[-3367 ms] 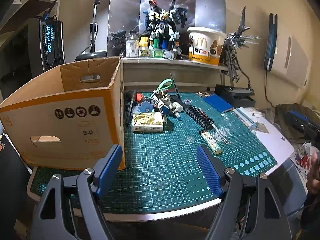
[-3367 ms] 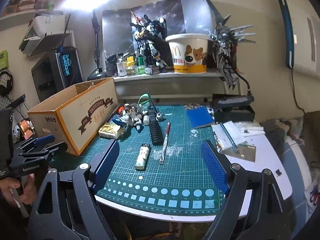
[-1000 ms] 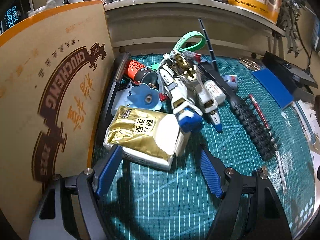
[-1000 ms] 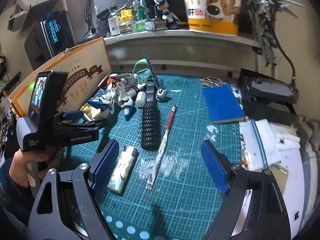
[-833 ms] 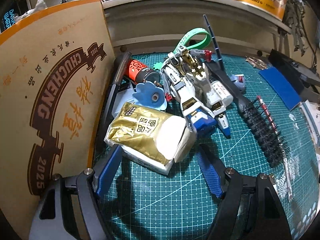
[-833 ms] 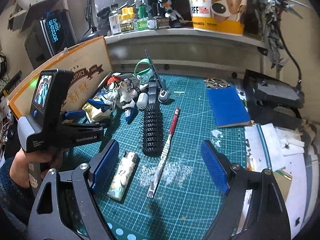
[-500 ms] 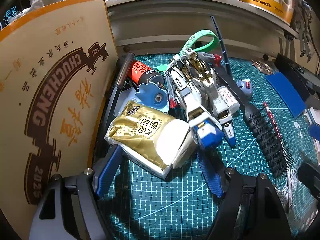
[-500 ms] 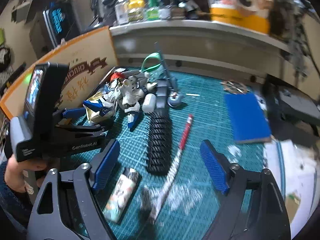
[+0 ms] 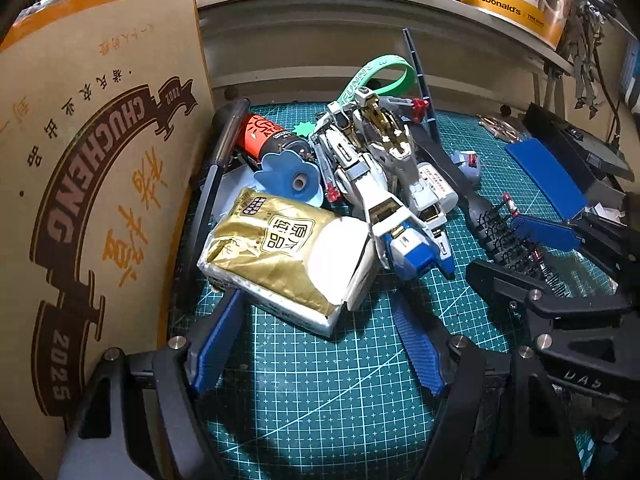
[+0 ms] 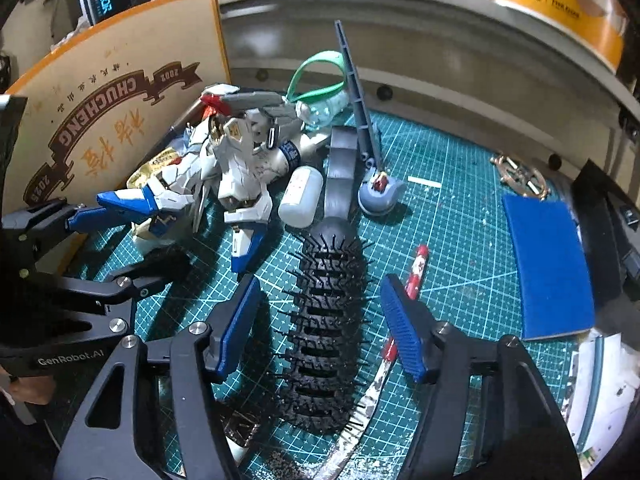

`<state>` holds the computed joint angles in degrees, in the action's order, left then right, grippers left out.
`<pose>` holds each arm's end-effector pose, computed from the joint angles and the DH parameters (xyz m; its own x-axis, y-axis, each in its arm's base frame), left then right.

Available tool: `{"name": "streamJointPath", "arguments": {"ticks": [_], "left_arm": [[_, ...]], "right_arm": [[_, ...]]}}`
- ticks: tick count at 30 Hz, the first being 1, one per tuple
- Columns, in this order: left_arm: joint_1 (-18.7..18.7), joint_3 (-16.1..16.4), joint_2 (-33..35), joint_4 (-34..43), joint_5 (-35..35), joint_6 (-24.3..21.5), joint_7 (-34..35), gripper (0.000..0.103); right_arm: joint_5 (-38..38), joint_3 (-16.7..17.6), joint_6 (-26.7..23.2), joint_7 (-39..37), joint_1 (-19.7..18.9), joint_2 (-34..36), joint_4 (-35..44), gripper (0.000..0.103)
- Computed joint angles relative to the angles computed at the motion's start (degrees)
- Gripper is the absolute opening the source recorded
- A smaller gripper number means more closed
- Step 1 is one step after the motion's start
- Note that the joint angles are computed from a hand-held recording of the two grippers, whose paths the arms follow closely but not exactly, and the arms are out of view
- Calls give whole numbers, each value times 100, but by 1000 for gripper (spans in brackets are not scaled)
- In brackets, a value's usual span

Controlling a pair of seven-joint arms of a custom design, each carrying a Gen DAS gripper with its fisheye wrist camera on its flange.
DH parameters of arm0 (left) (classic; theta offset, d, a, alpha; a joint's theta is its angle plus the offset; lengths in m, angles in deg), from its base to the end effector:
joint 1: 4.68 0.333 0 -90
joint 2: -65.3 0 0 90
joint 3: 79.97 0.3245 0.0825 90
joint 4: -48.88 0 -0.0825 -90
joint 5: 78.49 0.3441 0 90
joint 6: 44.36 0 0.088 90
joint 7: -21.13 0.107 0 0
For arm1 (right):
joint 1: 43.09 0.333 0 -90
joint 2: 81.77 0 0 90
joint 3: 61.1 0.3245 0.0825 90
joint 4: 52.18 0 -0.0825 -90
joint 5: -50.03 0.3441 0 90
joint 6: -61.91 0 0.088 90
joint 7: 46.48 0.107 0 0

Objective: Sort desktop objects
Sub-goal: 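Move the right gripper to the black hairbrush while the left gripper approaches the gold foil packet, then close the right gripper on the hairbrush while the left gripper grasps the gold foil packet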

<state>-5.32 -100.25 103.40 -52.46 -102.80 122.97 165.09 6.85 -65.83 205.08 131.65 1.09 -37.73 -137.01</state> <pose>0.6525 -0.1803 0.2889 -0.7072 -0.7070 -0.0014 -0.5769 0.5782 -0.5769 0.5410 0.4679 0.2750 -0.2450 -0.9691 -0.0294 -0.7884 0.2168 -0.5757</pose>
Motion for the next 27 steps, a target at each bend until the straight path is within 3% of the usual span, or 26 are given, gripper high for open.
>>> {"name": "streamJointPath", "arguments": {"ticks": [1,4,10,15,17,20,21,22,23,25,27], "left_arm": [[39,-41,-13,-57,-41,88,23,59],[127,-111,4,-54,-101,131,35,44],[387,-366,-102,-297,-283,164,279,20],[741,-741,-245,-666,-595,441,713,11],[794,-793,-311,-798,-657,538,836,11],[512,-499,-390,-886,-530,689,705,16],[397,-387,-397,-887,-465,716,610,28],[299,-292,-392,-882,-378,726,540,49],[317,-320,-365,-865,-324,710,547,60],[377,-402,-301,-822,-253,656,586,66],[132,-184,-252,-815,-87,768,463,69]], "right_arm": [[1,2,-69,-50,14,25,47,58],[-97,-63,36,133,57,-28,-55,38],[-346,-178,569,744,42,-228,-466,34],[-1032,-483,969,1726,270,-508,-866,34],[-1289,-500,880,1996,345,-639,-951,34],[-1418,-314,645,2056,274,-723,-921,34],[-1467,-265,661,2093,241,-760,-956,34],[-1549,-253,659,2194,243,-777,-977,34],[-1603,-216,694,2240,212,-789,-1005,34],[-1625,-141,742,2271,137,-763,-1015,34],[-1625,-93,767,2277,96,-727,-1002,34]]}}
